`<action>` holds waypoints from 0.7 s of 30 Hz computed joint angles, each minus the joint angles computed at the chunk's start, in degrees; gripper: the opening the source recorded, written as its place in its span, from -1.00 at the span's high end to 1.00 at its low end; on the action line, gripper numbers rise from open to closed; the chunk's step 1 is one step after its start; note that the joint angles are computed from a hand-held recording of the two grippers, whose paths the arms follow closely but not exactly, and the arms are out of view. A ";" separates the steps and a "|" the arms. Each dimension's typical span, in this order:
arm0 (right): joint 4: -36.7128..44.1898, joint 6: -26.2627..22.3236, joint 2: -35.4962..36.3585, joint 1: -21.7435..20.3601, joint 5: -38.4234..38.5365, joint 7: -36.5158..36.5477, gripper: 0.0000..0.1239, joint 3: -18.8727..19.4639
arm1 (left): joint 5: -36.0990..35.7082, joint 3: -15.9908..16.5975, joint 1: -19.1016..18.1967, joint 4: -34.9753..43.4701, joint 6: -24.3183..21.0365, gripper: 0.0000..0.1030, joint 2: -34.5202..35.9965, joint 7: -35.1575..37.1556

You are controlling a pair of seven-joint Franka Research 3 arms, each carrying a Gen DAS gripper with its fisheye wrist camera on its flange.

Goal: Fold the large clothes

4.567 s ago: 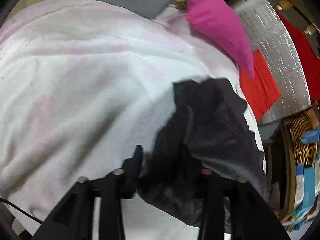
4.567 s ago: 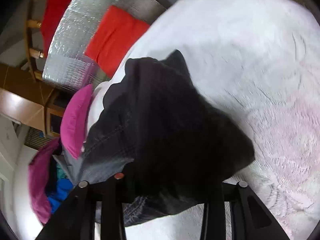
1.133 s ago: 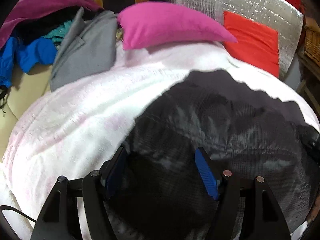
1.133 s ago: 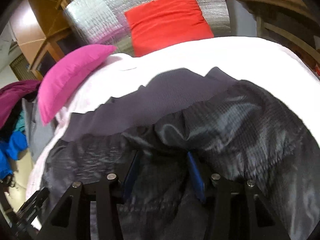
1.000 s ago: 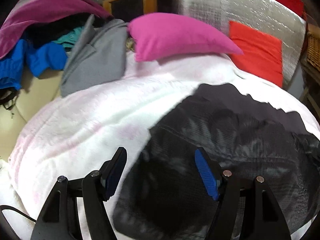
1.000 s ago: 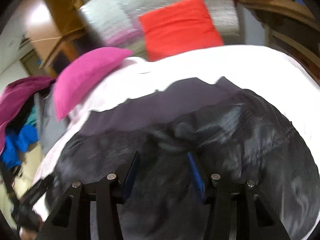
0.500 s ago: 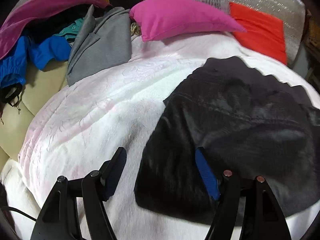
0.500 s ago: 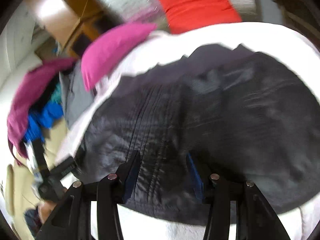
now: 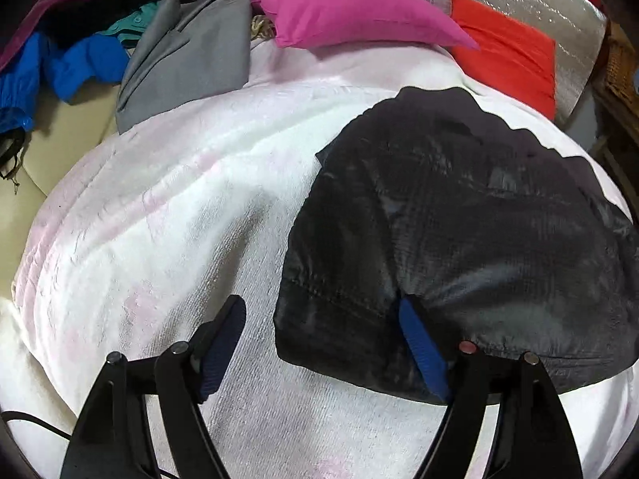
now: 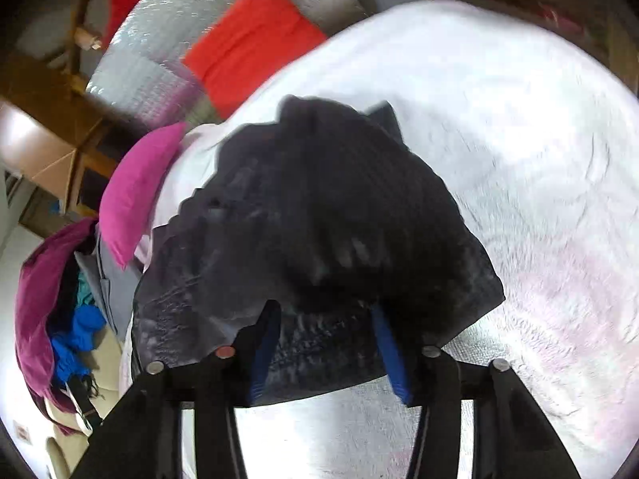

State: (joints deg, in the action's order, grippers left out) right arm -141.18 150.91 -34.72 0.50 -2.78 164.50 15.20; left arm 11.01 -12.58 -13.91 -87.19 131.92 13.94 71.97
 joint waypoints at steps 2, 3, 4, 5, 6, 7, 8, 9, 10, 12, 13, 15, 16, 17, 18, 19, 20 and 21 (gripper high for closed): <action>0.63 0.28 -0.86 -1.18 -1.85 0.63 0.17 1.42 | 0.74 0.12 -0.27 -0.85 0.58 -0.56 -0.96 -0.96; 0.94 1.31 -0.92 -1.38 -2.69 0.45 0.17 1.93 | 1.05 0.09 -0.36 -1.97 1.63 -0.56 -1.93 -1.39; 1.27 3.06 -0.48 -1.26 -3.19 0.02 0.17 2.26 | 1.25 -0.04 -0.44 -2.97 2.62 -0.56 -2.76 -1.47; 1.83 4.05 0.16 -1.16 -3.54 -0.50 0.17 2.55 | 1.67 -0.13 -0.54 -3.89 3.71 -0.56 -3.51 -1.43; 3.34 4.50 1.62 -1.11 -4.33 -1.40 0.17 3.25 | 2.81 -0.13 -0.83 -4.75 4.93 -0.56 -4.19 -1.79; 4.93 4.62 3.19 -1.03 -5.14 -2.21 0.17 3.90 | 3.99 -0.13 -1.12 -5.81 6.16 -0.56 -4.99 -2.28; 6.39 4.94 4.87 -0.68 -5.91 -3.15 0.17 4.31 | 4.85 -0.14 -1.26 -6.74 7.22 -0.56 -5.66 -2.55; 7.92 5.17 6.71 -0.19 -6.55 -4.06 0.17 4.51 | 6.33 -0.16 -1.55 -7.81 8.62 -0.56 -6.42 -3.07; 9.70 5.07 8.88 0.22 -7.24 -4.61 0.17 4.81 | 7.72 -0.16 -1.78 -8.51 9.60 -0.56 -6.90 -3.57; 12.09 4.69 12.22 2.07 -7.76 -6.01 0.17 3.94 | 12.15 -0.11 -2.52 -9.54 11.16 -0.56 -7.57 -5.21; 14.10 4.17 14.86 3.26 -7.80 -7.07 0.17 3.47 | 13.55 -0.08 -2.64 -9.54 11.65 -0.56 -7.43 -5.49; 16.61 1.60 17.84 5.47 -8.32 -7.81 0.17 2.63 | 15.06 0.02 -2.56 -9.69 12.75 -0.56 -7.30 -5.42; 17.45 0.51 19.23 6.17 -9.05 -7.78 0.17 2.31 | 15.42 0.03 -2.51 -9.76 13.14 -0.56 -7.27 -5.39; 19.48 -2.48 21.00 6.76 -10.15 -7.85 0.17 2.22 | 15.51 0.04 -2.44 -9.77 13.29 -0.56 -7.31 -5.31; 20.40 -3.53 21.86 7.22 -11.28 -7.24 0.17 2.01 | 15.63 0.04 -2.39 -9.90 13.46 -0.56 -7.42 -5.36; 20.55 -3.28 22.01 7.74 -11.94 -6.66 0.17 1.46 | 15.97 0.09 -2.35 -10.00 13.76 -0.56 -7.44 -5.58; 20.39 -2.44 21.73 8.14 -13.02 -5.70 0.17 1.01 | 16.61 0.19 -2.36 -9.86 14.01 -0.56 -7.32 -5.96; 20.59 -1.79 21.71 8.41 -14.71 -4.70 0.17 0.75 | 16.93 0.26 -2.30 -9.78 14.20 -0.56 -7.21 -6.14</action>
